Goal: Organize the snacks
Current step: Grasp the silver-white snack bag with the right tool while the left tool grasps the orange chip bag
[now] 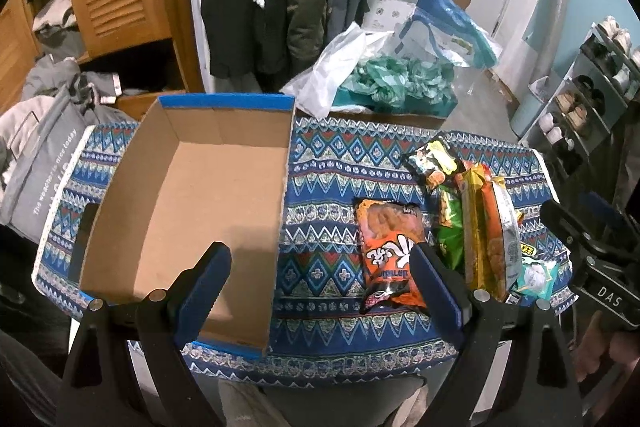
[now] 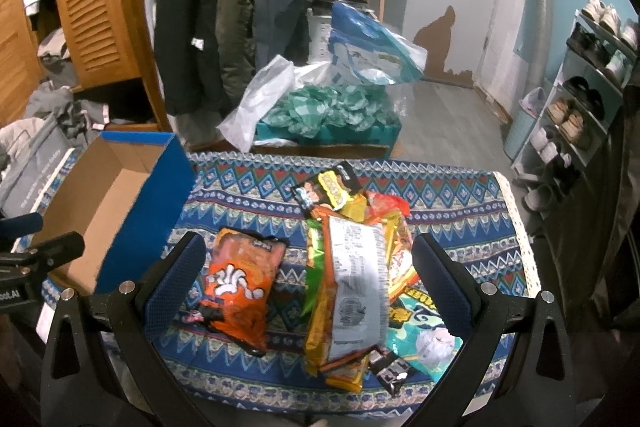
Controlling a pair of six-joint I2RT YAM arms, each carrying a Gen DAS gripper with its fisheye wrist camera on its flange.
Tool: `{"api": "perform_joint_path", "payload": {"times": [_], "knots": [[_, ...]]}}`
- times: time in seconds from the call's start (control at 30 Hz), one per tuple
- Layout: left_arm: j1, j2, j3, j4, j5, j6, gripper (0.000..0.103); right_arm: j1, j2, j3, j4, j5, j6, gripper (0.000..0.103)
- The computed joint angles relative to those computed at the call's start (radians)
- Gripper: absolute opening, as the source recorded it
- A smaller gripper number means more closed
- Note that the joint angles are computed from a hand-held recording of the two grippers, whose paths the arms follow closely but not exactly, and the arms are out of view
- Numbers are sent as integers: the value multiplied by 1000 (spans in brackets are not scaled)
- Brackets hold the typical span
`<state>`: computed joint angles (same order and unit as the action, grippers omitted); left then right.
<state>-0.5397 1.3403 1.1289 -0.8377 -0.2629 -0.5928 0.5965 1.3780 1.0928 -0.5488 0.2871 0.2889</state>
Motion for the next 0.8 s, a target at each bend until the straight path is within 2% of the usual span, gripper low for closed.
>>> {"api": "perform_joint_path", "payload": {"times": [0.17,0.33,0.5,0.8], "knots": [[2,51,20,4,30,-5,92,-59,2,-26,2,-37,0,101],[15,110,37,20,86,-10,92,-139,31,-39,-1,-107,-3,101],[24,167,51,38,100,-27,92,-202,76,-51,5,-174,4,101],[-3,306,104,84,123,-24,92,-214,188,-46,36,-191,-14,101]]}}
